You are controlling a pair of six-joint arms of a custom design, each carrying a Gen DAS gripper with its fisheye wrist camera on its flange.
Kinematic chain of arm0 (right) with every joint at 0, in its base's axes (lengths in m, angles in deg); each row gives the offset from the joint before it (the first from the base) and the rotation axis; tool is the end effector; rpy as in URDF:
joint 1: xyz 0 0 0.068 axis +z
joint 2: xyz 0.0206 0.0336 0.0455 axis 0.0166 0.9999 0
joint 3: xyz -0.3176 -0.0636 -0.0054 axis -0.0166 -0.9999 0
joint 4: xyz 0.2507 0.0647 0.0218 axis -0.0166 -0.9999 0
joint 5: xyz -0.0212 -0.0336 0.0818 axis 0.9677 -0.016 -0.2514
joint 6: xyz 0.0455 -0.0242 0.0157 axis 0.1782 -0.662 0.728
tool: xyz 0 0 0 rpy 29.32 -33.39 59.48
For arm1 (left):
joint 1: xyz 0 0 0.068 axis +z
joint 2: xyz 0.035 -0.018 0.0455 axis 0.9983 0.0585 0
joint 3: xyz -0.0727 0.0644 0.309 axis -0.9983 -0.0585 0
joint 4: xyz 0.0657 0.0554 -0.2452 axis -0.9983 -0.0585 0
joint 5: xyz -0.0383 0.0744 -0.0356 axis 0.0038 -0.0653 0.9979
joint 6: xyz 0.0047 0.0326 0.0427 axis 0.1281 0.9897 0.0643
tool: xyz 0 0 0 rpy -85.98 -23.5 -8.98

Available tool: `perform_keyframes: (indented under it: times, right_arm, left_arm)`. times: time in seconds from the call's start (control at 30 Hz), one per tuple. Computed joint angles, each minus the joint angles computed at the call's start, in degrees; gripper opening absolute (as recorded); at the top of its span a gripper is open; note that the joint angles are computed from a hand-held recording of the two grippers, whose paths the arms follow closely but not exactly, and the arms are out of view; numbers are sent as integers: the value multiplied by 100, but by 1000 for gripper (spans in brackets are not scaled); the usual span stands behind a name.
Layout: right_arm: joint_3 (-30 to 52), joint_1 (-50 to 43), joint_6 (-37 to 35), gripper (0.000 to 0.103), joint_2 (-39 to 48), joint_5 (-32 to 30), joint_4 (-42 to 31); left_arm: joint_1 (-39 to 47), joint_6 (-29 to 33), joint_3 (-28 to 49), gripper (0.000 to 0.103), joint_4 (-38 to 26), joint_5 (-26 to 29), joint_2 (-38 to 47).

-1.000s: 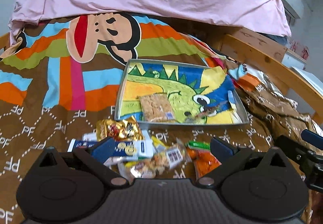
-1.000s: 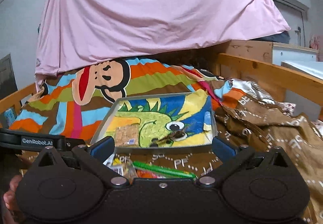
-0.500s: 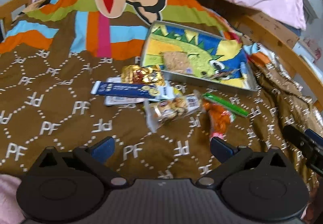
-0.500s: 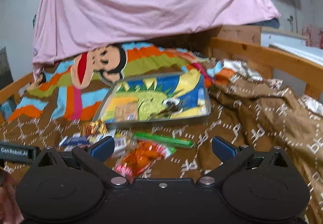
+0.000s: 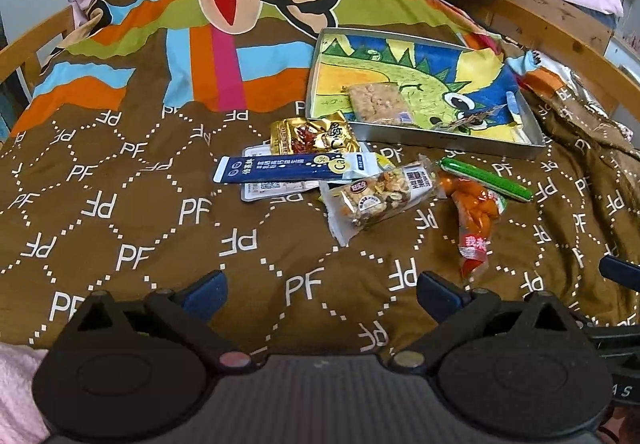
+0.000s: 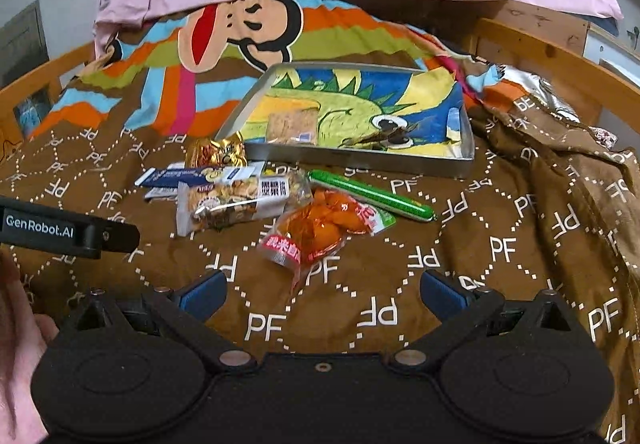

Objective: Organize snacks
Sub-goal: 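Lift both tools up and away from the tray, then move both tools back toward the remaining snacks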

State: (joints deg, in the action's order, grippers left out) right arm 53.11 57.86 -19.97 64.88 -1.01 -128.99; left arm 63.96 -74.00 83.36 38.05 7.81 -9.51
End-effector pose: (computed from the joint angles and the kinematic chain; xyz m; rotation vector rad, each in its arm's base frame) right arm 0.1131 0.1314 0.2763 0.1465 2.3338 -0.0558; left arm 0.1991 -0.0813 0.2805 0.2929 2.4814 -0.1632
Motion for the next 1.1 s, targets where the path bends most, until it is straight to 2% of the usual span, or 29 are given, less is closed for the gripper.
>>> perform_keyframes:
  times: [0.47, 0.7, 0.87, 1.1]
  right_arm:
    - [-55, -371, -128, 102, 46, -364, 162]
    - [-88, -803, -441, 102, 151, -582, 454]
    - [-113, -1239, -940, 102, 311, -721, 815]
    - [-160, -1767, -1274, 102, 477, -631, 1140]
  left_arm:
    - [198, 161, 407, 102, -141, 180, 483]
    - [311, 225, 782, 102, -134, 229, 907]
    - [208, 746, 1117, 102, -9, 99, 1309]
    - [184, 1635, 1563, 102, 41, 558, 2065]
